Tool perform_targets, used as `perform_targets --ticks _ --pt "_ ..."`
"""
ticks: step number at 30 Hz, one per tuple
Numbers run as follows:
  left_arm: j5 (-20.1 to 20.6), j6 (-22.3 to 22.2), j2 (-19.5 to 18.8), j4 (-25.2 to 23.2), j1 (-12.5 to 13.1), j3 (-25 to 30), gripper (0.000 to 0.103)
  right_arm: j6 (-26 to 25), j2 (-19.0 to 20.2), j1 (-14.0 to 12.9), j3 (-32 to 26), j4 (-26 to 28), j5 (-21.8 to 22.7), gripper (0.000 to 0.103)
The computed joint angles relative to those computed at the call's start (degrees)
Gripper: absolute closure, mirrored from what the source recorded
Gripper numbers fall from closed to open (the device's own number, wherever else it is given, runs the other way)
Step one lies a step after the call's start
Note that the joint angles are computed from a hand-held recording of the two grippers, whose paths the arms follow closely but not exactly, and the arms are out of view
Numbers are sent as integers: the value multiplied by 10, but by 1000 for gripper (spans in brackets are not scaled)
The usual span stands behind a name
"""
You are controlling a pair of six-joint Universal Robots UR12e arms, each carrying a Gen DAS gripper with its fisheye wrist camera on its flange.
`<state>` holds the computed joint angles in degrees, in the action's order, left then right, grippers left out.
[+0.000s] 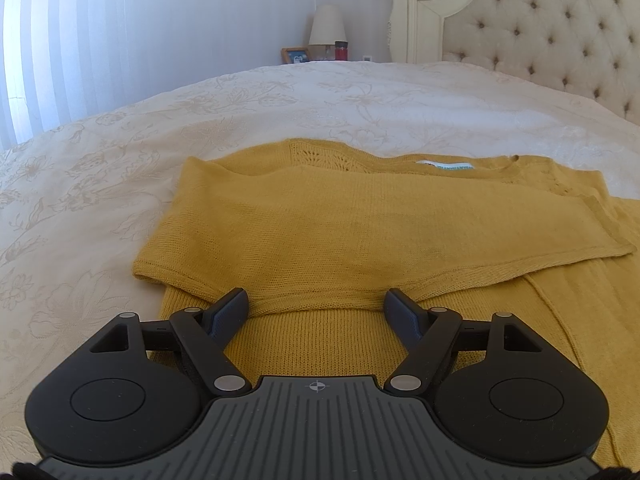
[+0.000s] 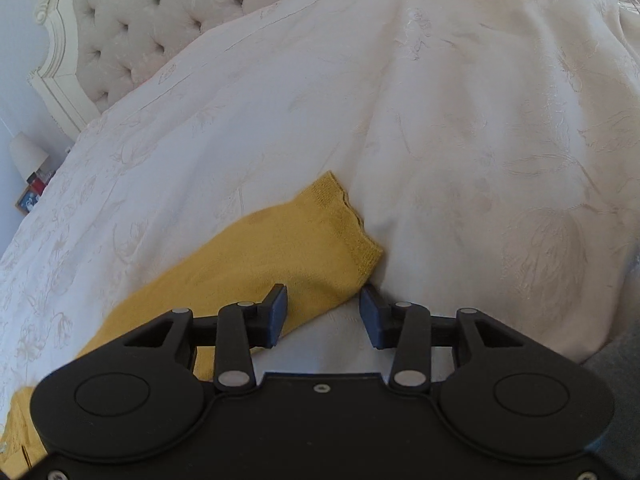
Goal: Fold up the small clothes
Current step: 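Lift the sleeve with the right tool, carry it across the body, release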
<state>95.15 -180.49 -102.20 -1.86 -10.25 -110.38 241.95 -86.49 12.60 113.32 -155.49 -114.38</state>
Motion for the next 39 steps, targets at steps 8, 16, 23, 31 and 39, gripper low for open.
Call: perform_targets --ticks 8,16,23,31,39 --pt "-1 -1 0 -2 0 1 28 -49 24 18 -41 21 -74 92" --pt "-1 -5 0 -5 0 2 28 -220 60 66 -143 -31 -60 92" --pt "-13 -5 3 -14 3 4 26 -300 125 119 -258 -74 52 92" --pt "-123 -29 41 -65 42 0 25 -319 197 174 -334 -88 164 92" --pt "-204 -23 70 -86 76 -10 25 -321 237 211 -337 -64 202 88"
